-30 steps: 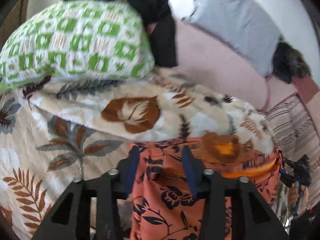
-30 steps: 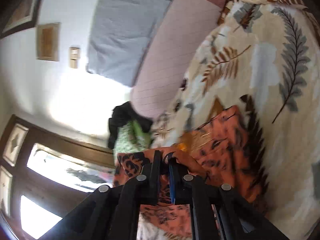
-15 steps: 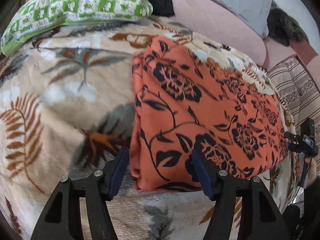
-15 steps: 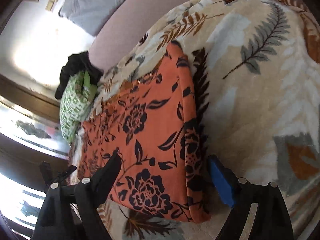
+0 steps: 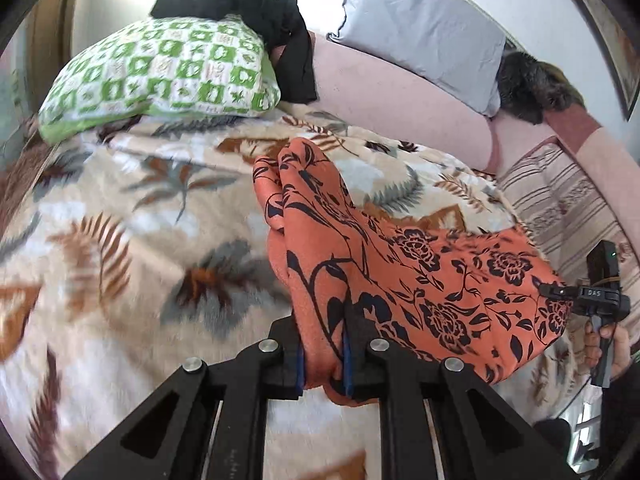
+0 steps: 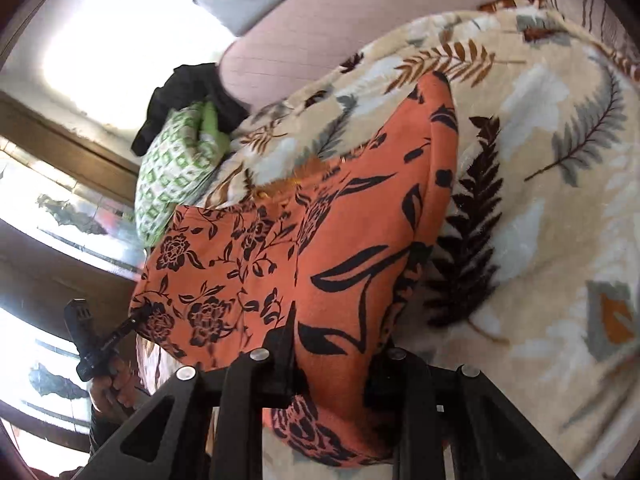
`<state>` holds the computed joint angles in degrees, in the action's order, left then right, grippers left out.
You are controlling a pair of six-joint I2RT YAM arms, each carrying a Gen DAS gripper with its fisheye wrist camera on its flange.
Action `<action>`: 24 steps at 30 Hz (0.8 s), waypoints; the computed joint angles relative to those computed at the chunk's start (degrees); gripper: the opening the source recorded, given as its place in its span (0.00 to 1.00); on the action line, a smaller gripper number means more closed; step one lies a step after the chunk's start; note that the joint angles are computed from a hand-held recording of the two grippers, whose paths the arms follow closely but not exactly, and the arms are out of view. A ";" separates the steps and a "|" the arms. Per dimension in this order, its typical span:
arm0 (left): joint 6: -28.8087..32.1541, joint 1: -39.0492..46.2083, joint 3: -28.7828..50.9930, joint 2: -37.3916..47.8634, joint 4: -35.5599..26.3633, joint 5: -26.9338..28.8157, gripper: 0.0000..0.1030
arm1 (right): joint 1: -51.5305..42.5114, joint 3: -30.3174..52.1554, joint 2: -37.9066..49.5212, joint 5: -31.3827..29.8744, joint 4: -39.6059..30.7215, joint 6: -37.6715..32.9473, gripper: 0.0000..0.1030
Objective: Fold small clothes
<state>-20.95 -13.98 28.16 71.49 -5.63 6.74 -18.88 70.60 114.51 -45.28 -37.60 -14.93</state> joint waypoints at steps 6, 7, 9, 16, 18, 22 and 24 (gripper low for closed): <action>-5.26 -1.72 -12.11 13.04 10.86 1.02 0.24 | -5.50 -13.39 0.18 6.73 -1.74 -12.50 0.78; -3.98 -0.06 -13.98 13.31 14.79 2.68 0.28 | -5.95 -14.87 1.82 9.44 1.34 -10.94 0.83; -3.15 1.74 -12.68 7.06 9.02 2.61 0.29 | -9.84 -15.82 2.48 3.78 2.82 -11.30 0.82; 5.72 4.07 2.10 12.90 5.98 -0.52 0.46 | -14.05 -10.32 0.63 -2.09 5.53 -3.52 0.82; 7.99 4.05 9.26 22.70 5.88 -0.94 0.46 | -13.12 -8.67 1.84 -2.22 8.35 -0.77 0.82; 8.17 3.80 18.56 34.15 4.39 -1.66 0.33 | -9.11 -6.42 4.03 0.80 15.54 7.74 0.82; 6.76 3.10 19.77 36.79 5.45 -3.08 0.17 | -8.16 -4.51 5.71 1.80 16.51 8.87 0.81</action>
